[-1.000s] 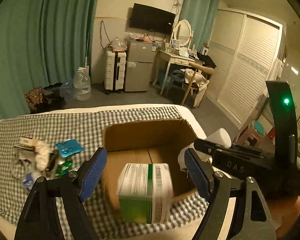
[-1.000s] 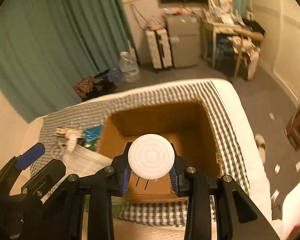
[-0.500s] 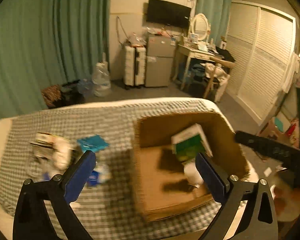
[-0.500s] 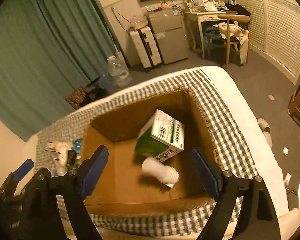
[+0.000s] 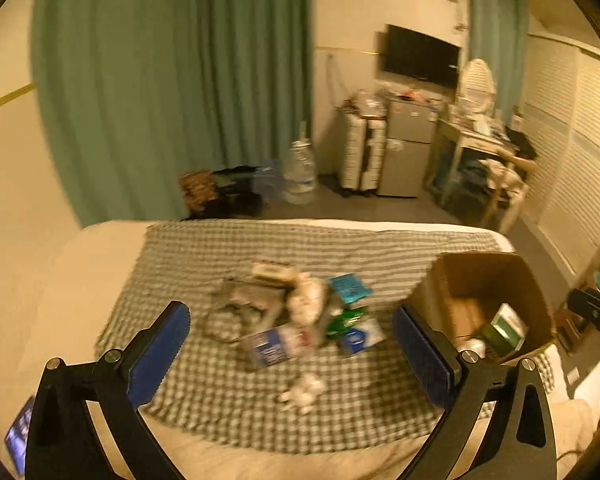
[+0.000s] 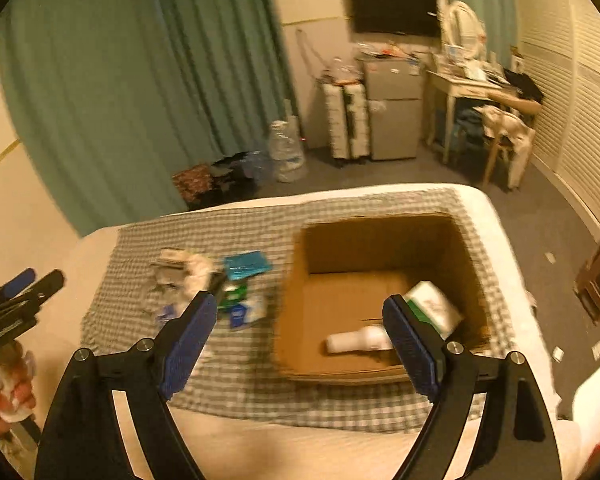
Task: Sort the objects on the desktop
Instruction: 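Reach into the pile and grasp the clear floss jar with the left gripper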
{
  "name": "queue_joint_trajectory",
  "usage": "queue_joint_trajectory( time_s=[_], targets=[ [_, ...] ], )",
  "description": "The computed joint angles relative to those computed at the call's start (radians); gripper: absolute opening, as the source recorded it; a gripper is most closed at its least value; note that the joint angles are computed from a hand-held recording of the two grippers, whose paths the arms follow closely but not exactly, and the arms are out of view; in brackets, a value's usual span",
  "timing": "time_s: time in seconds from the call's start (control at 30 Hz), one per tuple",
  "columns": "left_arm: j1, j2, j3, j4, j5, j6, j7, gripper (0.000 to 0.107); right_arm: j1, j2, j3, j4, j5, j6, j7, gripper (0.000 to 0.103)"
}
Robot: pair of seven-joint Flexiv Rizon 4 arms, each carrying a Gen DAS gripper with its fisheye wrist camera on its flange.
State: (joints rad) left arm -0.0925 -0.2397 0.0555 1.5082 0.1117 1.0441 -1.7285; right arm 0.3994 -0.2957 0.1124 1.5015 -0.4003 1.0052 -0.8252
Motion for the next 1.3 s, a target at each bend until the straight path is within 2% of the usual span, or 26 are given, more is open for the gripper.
queue_joint_trajectory(
  time_s=[0.07, 0.13, 0.27, 0.3, 0.4, 0.47, 0.63, 0.67, 0.77, 0.83, 0.9, 1.0, 1.13, 1.27, 1.3],
  targets=[
    [0.011, 0.02, 0.013, 0.043, -0.004, 0.034, -0.016, 0.103, 0.026, -0.009, 0.006, 0.006, -0.014, 0.037, 0.029, 0.086],
    [0.037, 0.033, 0.008, 0.113, -0.047, 0.114, 0.0, 0.103, 0.062, -0.024, -0.01, 0.023, -0.06, 0.076, 0.097, 0.086],
    [0.034, -0.002, 0.031, 0.156, -0.022, 0.177, -0.049, 0.103, 0.117, -0.087, -0.026, 0.022, -0.124, 0.112, 0.169, 0.086],
    [0.029, -0.027, 0.035, 0.145, -0.01, 0.165, -0.061, 0.103, 0.128, -0.11, -0.026, 0.01, -0.132, 0.112, 0.167, 0.086],
    [0.042, -0.087, 0.01, 0.128, -0.05, 0.119, -0.005, 0.103, 0.148, -0.191, -0.023, -0.051, -0.135, 0.093, 0.11, 0.086],
    [0.028, -0.124, 0.026, 0.109, -0.047, 0.098, -0.029, 0.103, 0.166, -0.24, -0.042, -0.09, -0.149, 0.081, 0.084, 0.086],
    [0.015, -0.244, 0.051, 0.073, -0.055, 0.131, -0.091, 0.103, 0.178, -0.361, -0.078, -0.205, -0.122, 0.093, 0.09, 0.086],
    [0.017, -0.265, 0.048, 0.063, -0.058, 0.129, -0.078, 0.103, 0.179, -0.391, -0.088, -0.233, -0.117, 0.096, 0.091, 0.086],
    [0.076, -0.333, -0.022, 0.032, -0.174, 0.086, 0.013, 0.103, 0.185, -0.463, -0.109, -0.307, -0.106, 0.069, 0.084, 0.086],
    [0.048, -0.386, 0.028, -0.02, -0.167, 0.09, -0.051, 0.103, 0.169, -0.504, -0.092, -0.353, -0.074, 0.065, 0.048, 0.086],
    [0.036, -0.44, 0.05, -0.084, -0.154, 0.061, -0.062, 0.103, 0.166, -0.541, -0.11, -0.391, -0.042, 0.065, 0.083, 0.086],
    [0.02, -0.493, 0.069, -0.139, -0.134, 0.035, -0.064, 0.103, 0.141, -0.585, -0.08, -0.454, 0.022, 0.038, 0.087, 0.086],
    [0.066, -0.512, -0.007, -0.136, -0.209, 0.063, -0.029, 0.103, 0.145, -0.603, -0.094, -0.482, 0.046, 0.011, 0.096, 0.086],
    [0.073, -0.515, -0.036, -0.134, -0.258, 0.116, -0.01, 0.103, 0.165, -0.604, -0.12, -0.484, 0.022, -0.014, 0.1, 0.086],
    [0.056, -0.52, -0.018, -0.149, -0.25, 0.11, -0.015, 0.103, 0.167, -0.604, -0.122, -0.486, 0.018, -0.022, 0.101, 0.086]
  ],
)
